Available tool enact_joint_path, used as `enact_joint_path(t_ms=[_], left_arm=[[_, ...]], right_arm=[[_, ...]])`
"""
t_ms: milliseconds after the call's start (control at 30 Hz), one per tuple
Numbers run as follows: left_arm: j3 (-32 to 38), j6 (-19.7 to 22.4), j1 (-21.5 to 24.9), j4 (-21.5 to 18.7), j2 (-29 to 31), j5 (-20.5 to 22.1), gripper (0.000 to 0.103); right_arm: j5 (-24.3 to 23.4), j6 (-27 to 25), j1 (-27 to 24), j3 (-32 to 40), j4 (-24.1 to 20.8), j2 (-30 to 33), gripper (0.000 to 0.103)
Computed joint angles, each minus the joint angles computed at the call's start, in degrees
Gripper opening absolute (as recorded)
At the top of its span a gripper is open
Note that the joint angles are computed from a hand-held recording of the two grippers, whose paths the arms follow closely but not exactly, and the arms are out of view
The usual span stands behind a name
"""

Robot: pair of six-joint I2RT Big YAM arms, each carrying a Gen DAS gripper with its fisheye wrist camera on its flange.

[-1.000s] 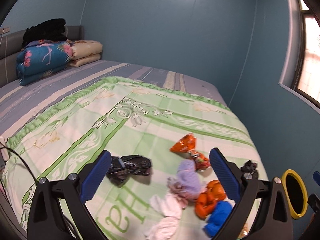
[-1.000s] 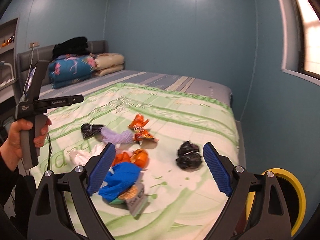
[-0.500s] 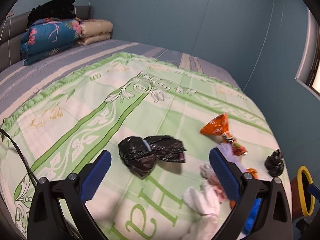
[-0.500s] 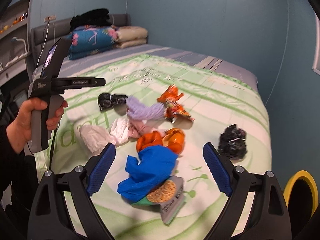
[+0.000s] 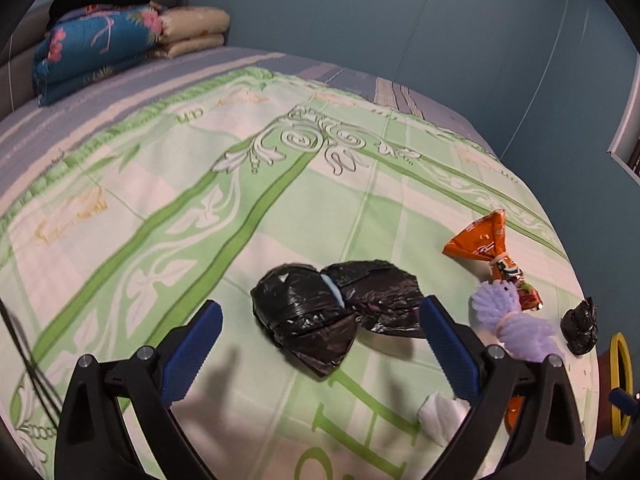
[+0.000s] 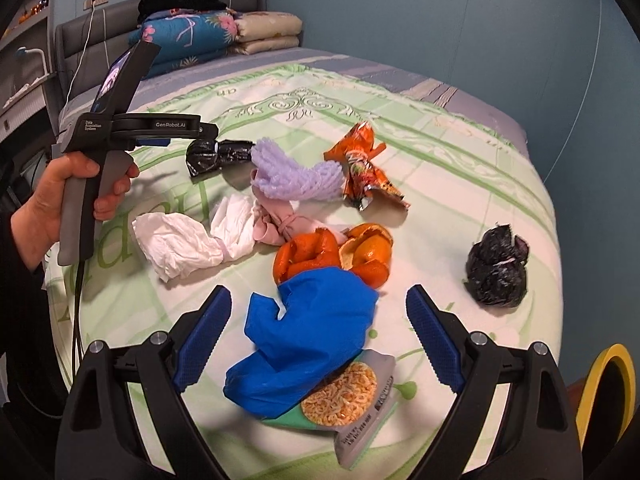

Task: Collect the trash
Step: 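Grasp the black plastic bags with the left tool while the right tool grasps the blue cloth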

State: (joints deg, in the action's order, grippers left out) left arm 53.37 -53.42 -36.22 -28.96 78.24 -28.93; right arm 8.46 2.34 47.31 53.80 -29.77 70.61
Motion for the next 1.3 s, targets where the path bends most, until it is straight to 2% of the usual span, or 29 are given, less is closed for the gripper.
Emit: enact_joint_path(t_ms=[167,267,333,400,467,533,567,600,733,800,933,1000,1300], left_arm=[[-0.3,0.2,0.7,1.7,1.7,2.0,0.095],[-0.2,-0.6,0.8,2.0,2.5,2.0,0.094],[-0.2,-0.7,0.7,2.4,3.0,2.2,0.089],[0.0,-0.7,1.0,2.6,3.5,3.4,0.075],[0.2,-0.5,1.1,2.9,4.1,4.3,0.072],[0.5,0.0,1.2,3.0,4.7,5.5,0.064],[0.8,0.3,1.3,3.0,5.1,6.2,0.056],[0.9,0.5,1.4,3.0,5.4,6.9,0.047],[1.0,-0.1,1.8,3.4,5.9,7.9,0.037],[0.6,-0.5,2.1,4.3,5.5,8.6,0.029],[0.3,0.0,1.9,4.2,4.8,8.3,0.024],[0.1,0.0,1.8,4.3,4.2,8.3,0.023],[-0.7,-0.8,-0.4,2.5,-1.8,4.8,0.023]], right_arm=[[0.3,-0.4,-0.1,0.6,-0.6,1.5,0.082],[0.8,-0.6,-0.1,1.0,-1.0,2.5,0.075],[0.5,-0.6,-0.2,1.4,-1.5,3.2,0.071],[0.5,-0.8,-0.3,1.6,-1.8,3.7,0.069],[0.1,-0.8,-0.6,1.6,-2.2,4.2,0.069],[-0.2,-0.6,-0.7,1.8,-3.0,4.7,0.066],[-0.2,-0.4,-0.6,1.9,-3.4,4.9,0.063],[-0.4,-0.5,-0.6,2.0,-3.7,5.2,0.056],[-1.0,-0.1,-0.7,2.4,-4.5,5.8,0.037],[-2.0,0.0,-0.8,2.6,-4.7,5.9,0.031],[-2.7,0.5,-0.9,2.5,-4.3,5.8,0.016],[-3.7,0.9,-1.3,2.4,-4.2,5.4,0.013],[-10.0,3.0,-2.2,0.6,-1.9,-1.6,0.011]])
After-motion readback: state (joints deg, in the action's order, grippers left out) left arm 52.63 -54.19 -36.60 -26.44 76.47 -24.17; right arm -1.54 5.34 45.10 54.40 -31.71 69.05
